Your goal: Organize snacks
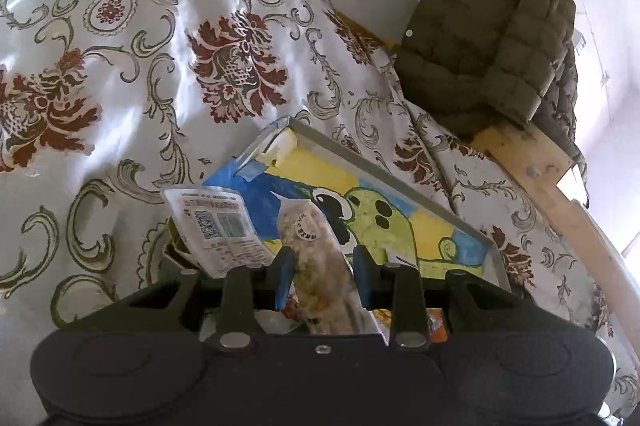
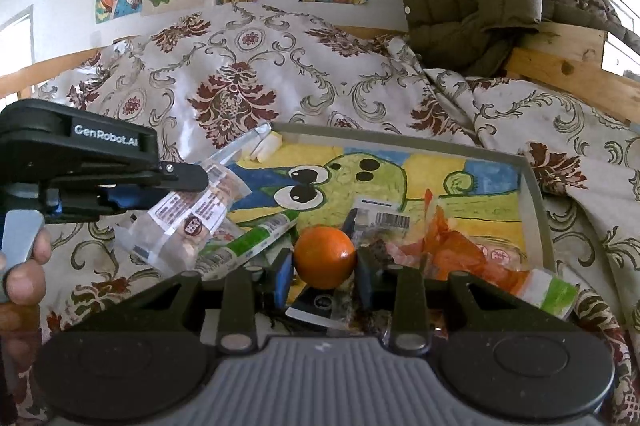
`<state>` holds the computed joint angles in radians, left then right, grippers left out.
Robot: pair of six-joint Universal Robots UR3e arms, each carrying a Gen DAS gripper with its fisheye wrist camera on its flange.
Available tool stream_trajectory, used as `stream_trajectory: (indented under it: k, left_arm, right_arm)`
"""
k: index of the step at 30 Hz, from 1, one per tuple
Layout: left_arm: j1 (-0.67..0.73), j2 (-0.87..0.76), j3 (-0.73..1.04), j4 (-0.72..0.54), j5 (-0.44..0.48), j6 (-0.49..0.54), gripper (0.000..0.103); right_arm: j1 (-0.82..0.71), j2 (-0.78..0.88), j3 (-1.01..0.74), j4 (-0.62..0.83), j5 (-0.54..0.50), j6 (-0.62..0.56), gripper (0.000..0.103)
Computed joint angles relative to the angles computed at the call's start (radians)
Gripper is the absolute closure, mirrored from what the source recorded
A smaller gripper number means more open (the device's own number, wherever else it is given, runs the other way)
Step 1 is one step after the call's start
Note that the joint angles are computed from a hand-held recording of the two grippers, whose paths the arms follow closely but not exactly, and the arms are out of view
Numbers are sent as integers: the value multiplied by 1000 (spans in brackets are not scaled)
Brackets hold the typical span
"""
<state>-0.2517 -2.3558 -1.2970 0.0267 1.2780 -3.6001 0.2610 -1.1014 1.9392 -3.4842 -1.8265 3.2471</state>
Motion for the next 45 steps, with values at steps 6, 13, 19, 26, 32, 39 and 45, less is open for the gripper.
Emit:
stream_trajectory:
  k: [6,13,19,26,32,39,45]
  left_arm:
    - [-9,0,8,-9,14,21,56]
    - [-18,59,-51,49,39,31,25]
    - [-52,176,-187,139,114,105,1]
    - [-109,376,-399,150,261,184,1]
    - [-143,561,-642,225,348,195,1]
    - [-195,778,-889,229,395,204,1]
    - [-253,950,-1037,189,480,215,1]
  right_arm:
    - [-1,0,2,-7,1,5,59]
    - [-3,-44,33,-22,-19,25,41]
    - [5,-150,118,-58,-81,90,18]
    - [15,-313,231,-68,-139,159,4]
    - [86,-450,354,-81,-220,183,0]
    - [240,-592,475,-17,-369,302,0]
    - [415,-633,485,68,-523,381,0]
